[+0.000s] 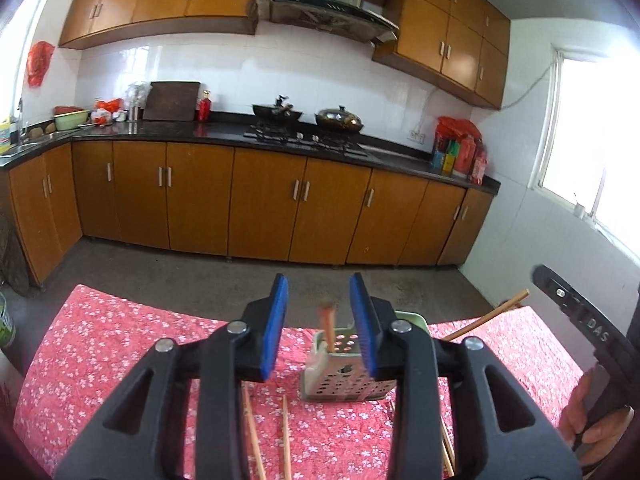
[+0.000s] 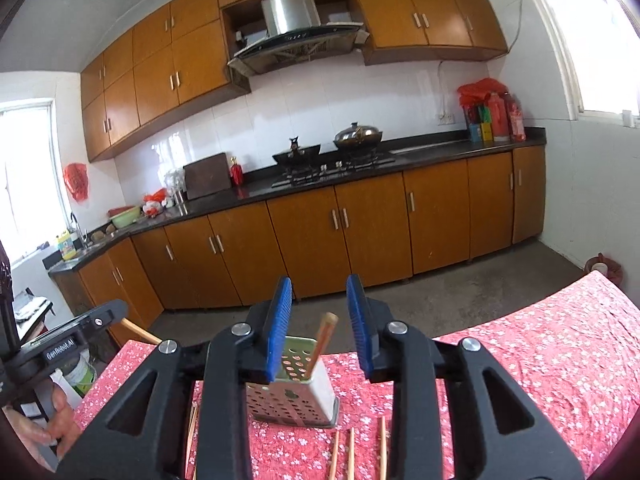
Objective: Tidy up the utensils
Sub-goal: 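Lower the chopsticks into the holder and open both tools, then move both open tools back to the chopsticks on the cloth, then close the right tool on a chopstick while the left tool grasps another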
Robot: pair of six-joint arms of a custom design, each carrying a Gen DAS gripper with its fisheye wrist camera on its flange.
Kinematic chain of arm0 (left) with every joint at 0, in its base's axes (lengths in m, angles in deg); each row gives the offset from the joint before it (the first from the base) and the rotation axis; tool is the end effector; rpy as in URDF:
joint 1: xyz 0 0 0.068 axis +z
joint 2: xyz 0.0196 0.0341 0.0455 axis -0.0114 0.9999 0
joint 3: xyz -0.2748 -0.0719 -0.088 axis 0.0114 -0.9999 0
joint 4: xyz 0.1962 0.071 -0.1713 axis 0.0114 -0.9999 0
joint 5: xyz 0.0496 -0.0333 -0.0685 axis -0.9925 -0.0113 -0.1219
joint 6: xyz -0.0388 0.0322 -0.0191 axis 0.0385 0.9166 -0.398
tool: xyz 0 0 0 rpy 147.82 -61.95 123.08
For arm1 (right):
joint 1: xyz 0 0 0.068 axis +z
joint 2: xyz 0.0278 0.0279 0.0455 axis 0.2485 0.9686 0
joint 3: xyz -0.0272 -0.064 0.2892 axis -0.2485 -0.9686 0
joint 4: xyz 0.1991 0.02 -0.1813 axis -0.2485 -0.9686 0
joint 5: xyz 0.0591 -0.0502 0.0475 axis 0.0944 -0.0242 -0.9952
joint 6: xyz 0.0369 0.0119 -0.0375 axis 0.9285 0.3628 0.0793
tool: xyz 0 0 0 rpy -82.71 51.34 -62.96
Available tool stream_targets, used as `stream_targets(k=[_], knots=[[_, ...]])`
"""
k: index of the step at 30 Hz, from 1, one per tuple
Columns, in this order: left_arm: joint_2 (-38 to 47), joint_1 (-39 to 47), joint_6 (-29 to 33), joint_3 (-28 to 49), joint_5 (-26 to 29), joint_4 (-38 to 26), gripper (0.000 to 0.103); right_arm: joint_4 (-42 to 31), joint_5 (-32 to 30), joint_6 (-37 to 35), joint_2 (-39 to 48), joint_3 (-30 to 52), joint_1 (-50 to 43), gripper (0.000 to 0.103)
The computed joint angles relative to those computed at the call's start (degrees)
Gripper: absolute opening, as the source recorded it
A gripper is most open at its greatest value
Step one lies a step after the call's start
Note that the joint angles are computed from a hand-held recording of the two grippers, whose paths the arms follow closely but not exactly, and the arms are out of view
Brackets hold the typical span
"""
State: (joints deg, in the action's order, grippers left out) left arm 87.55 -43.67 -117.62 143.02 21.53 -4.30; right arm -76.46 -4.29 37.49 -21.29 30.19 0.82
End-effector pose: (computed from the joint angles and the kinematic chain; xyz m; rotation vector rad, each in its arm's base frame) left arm 0.2054 -0.1572 0.3980 -0.3168 1.9288 -0.0659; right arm 0.2578 -0.0387 0.3796 -0.2096 1.8489 0.5257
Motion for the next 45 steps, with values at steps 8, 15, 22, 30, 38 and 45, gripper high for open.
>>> stream_targets(k=[8, 15, 22, 30, 38, 45], knots=[[-8.43, -9.88, -15.43, -7.5, -12.08, -16.35, 0.037, -6.96, -1.86, -10.42, -2.89, -9.0, -9.98, 0.032], [-8.74, -13.58, -33.57, -20.17, -7.53, -25.72, 0.037, -10.44, 4.38, -21.54, 4.1, -19.18, -8.65, 0.02], [-9.81, -15.31, -40.88, -29.48, -1.27, -22.95, 0.037, -8.56, 8.59, -23.32, 6.67, -23.17, -4.23, 0.016], [-9.59, -17.21, -42.1, -32.53, 1.51, -19.14, 0.037, -3.64, 13.21, -23.31, 8.15, -25.17, -4.13, 0.008], [-7.26, -17.49, -38.99, -33.49, 4.56, -13.04, 0.023, -1.58, 14.02, -22.53, 9.49, -24.58, -6.08, 0.008], [-4.65, -17.89, -38.16, -33.59, 6.68, -10.74, 0.017, -1.84, 13.65, -23.06, 9.26, -24.6, -6.55, 0.008]])
